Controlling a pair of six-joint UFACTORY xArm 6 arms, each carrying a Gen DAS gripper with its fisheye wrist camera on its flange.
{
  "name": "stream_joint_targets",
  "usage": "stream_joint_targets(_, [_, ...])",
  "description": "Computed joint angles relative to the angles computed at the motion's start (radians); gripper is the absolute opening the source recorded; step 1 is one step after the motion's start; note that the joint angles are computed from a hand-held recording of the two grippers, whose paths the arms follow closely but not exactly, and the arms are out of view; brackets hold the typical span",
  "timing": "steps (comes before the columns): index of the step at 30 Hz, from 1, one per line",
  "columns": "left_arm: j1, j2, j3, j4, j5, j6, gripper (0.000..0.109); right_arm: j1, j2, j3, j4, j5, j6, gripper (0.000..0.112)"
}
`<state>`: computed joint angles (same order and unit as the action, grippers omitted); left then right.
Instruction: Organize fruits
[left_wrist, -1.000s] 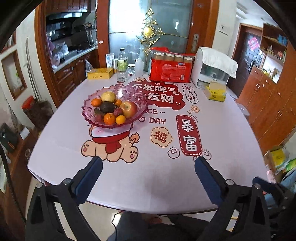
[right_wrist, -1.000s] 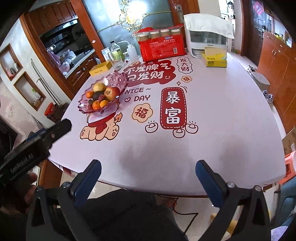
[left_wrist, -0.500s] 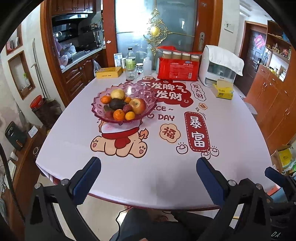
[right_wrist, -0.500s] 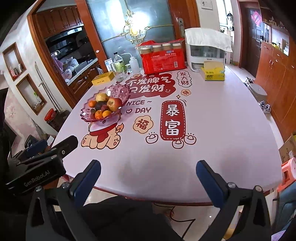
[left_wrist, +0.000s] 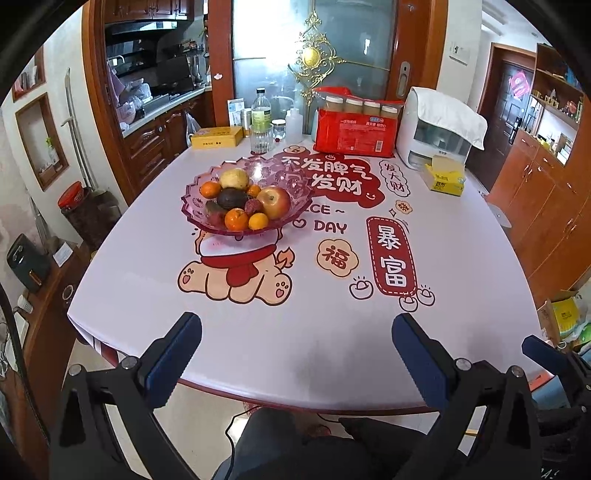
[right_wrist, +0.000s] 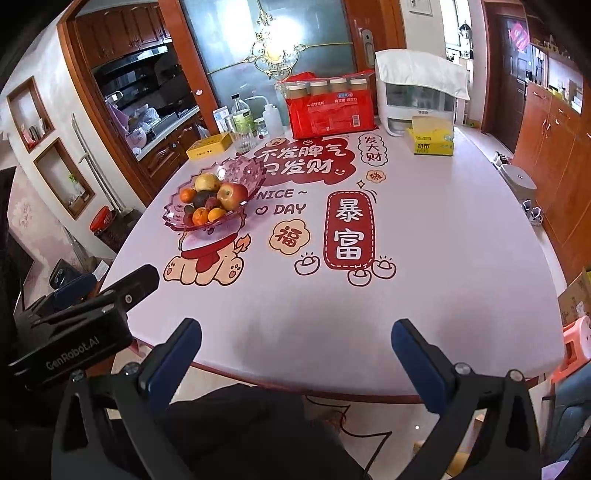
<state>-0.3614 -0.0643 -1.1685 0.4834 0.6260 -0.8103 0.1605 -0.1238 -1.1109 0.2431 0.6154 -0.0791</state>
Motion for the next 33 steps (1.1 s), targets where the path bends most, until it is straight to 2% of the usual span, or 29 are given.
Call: stream_joint_targets(33, [0.014, 0.013, -0.012, -0.029, -0.003, 0.040, 0.102, 0.006, 0.013, -0.011, 0.008, 0.020, 0.007, 0.103])
